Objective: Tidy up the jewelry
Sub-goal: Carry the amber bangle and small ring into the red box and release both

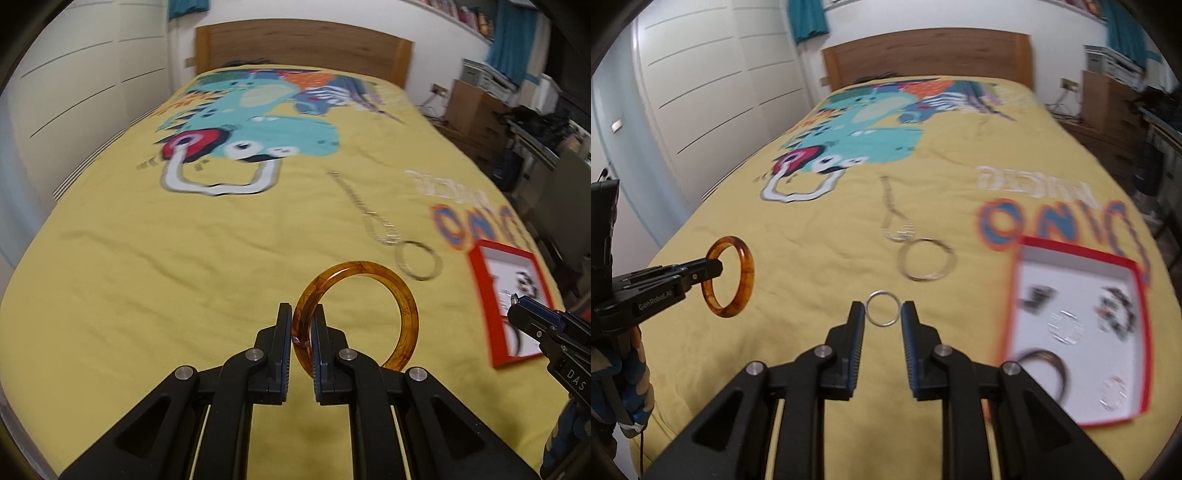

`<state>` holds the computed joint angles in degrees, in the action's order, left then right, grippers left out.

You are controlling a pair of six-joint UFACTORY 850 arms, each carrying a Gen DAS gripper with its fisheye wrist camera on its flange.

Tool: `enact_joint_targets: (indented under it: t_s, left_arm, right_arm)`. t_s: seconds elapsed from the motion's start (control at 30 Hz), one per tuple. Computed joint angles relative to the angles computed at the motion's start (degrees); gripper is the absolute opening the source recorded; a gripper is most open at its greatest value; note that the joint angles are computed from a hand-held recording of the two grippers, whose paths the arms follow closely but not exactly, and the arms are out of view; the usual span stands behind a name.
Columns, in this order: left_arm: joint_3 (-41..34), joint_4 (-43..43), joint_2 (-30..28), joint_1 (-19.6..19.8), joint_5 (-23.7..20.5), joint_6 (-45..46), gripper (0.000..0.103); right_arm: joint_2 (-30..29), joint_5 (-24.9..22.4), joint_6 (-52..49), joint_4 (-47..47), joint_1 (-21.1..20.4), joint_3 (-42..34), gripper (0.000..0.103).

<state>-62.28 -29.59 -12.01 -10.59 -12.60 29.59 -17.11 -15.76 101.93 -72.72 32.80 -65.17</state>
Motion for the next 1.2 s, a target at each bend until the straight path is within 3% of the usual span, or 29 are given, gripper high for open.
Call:
enact_joint_targets:
  t_s: [0.2,0.4,0.6,0.8,1.03,1.2]
  left_arm:
    - [-0.99,-2.1,-0.17,-7.16,-1.71,1.05,0.009]
    - [-6.65,4.16,-5.55,-14.81,-2.53,-5.34,0.009]
    - [-14.53,12.57,-13.55,-19.95,-4.0,-13.82,0.009]
    - [-24.15,20.59,-22.36,-22.91,-6.91,-22.12,0.009]
    - [-32.45,27.81,-29.9,-24.11,-10.2,-28.42,0.009]
    - [-32.88,31.66,-30.9,-24.67,-9.63,-30.62,0.01]
  right_arm:
    - [8.86,-2.67,4.92,-2.47,-3.25,10.53,0.019]
    - [13.13,-2.04,3.13,-2.08,-9.03,16.7,0.019]
    - [11.95,2.34,-1.96,-0.35,-14.91,18.14,0.019]
    - [7.66,6.99,-16.23,10.37,-19.56,16.73,0.019]
    - [3.92,8.88,-29.44,20.71,-21.26,14.81,0.019]
    - [2.61,7.51,-33.17,21.46,-20.94,13.84,0.019]
